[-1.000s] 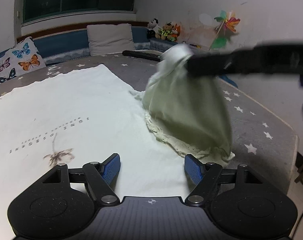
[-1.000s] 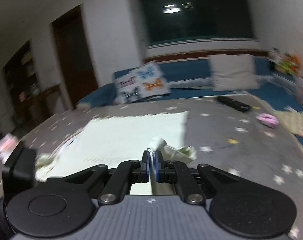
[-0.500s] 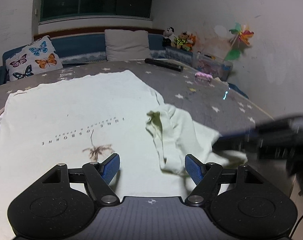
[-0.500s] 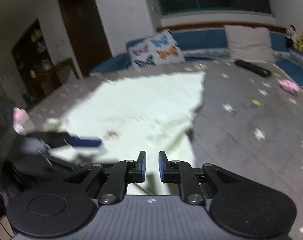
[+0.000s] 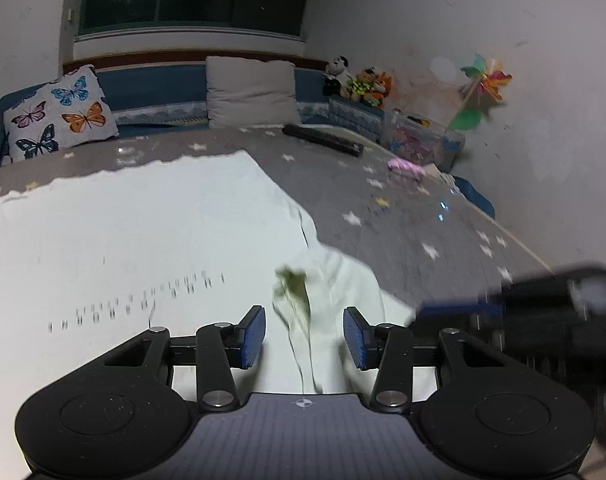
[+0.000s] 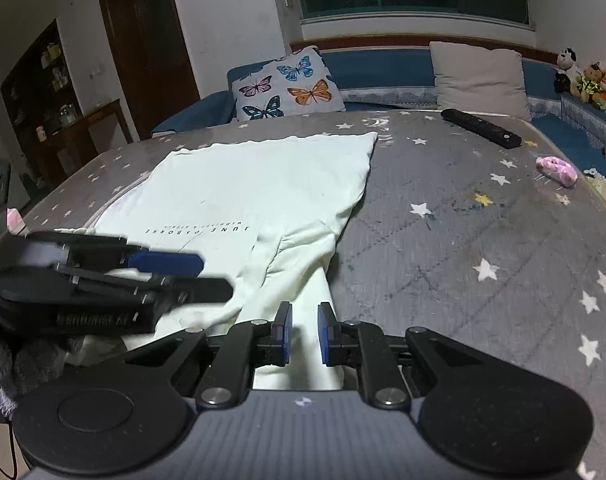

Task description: Fold clothes

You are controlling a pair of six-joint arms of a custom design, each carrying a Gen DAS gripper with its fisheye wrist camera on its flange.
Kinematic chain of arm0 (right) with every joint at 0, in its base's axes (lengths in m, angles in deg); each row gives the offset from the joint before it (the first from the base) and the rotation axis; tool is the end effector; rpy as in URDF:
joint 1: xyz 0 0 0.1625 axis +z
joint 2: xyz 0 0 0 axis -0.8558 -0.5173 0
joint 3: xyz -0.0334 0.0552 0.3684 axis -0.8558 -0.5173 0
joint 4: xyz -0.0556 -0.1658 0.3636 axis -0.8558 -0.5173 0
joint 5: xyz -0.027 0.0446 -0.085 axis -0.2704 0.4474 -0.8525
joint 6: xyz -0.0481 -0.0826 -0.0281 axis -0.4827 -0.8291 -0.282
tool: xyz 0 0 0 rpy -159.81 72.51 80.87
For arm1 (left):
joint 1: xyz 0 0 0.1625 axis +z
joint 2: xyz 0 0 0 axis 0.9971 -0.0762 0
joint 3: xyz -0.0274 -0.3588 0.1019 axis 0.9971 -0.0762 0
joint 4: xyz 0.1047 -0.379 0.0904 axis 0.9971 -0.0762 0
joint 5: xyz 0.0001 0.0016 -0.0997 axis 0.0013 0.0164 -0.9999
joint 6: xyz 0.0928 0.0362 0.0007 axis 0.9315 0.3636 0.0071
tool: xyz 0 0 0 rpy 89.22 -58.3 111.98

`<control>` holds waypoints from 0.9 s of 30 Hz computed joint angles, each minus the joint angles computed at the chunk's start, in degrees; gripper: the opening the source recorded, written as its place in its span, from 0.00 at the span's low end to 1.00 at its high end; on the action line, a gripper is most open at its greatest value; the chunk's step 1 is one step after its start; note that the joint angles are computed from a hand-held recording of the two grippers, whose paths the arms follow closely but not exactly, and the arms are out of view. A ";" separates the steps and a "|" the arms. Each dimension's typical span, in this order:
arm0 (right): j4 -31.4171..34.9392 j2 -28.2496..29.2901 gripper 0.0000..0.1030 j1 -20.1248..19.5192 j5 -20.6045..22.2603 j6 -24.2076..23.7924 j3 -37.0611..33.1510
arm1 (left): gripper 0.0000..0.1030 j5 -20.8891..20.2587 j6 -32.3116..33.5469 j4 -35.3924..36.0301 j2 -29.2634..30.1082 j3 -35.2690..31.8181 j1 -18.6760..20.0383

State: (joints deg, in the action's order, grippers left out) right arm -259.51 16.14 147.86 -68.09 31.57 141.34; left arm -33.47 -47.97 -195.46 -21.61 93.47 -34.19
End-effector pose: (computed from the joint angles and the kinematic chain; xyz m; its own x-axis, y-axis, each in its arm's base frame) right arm 0.1054 -0.5498 0.2037 -0.7870 -0.3238 0.5252 -0.5844 0.6643 -0.4661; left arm -0.2474 -0.6061 0.0482 -0.7458 0.4230 -0.5145 0.6566 0.5968 -0.4611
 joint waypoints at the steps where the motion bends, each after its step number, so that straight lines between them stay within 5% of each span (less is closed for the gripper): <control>1: 0.16 0.11 0.13 -0.10 0.30 0.00 -0.03 | 0.47 0.39 0.10 0.11 0.67 -1.27 0.04; 9: -2.65 0.55 0.13 -0.50 0.04 -0.93 1.17 | 0.49 -1.06 0.02 7.35 5.79 -11.22 2.17; 13: -2.99 0.30 0.13 -1.17 0.09 -0.23 1.54 | 0.18 -3.81 -0.39 10.12 6.17 -12.94 3.36; 15: -3.01 0.16 0.13 -1.54 0.34 0.11 1.73 | 0.11 -4.14 0.44 9.81 6.33 -13.07 3.58; 20: -3.96 0.15 0.13 -2.05 0.82 -0.24 2.27 | 0.09 -3.80 -0.78 8.83 6.13 -13.12 4.13; 27: -4.36 0.38 0.13 -2.22 1.11 -0.55 2.28 | 0.22 -4.11 -1.55 9.17 4.89 -12.59 4.44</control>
State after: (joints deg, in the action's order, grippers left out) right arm -263.87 16.52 145.65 -66.98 31.02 143.62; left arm -37.57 -49.52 -186.29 -16.71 80.88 -29.74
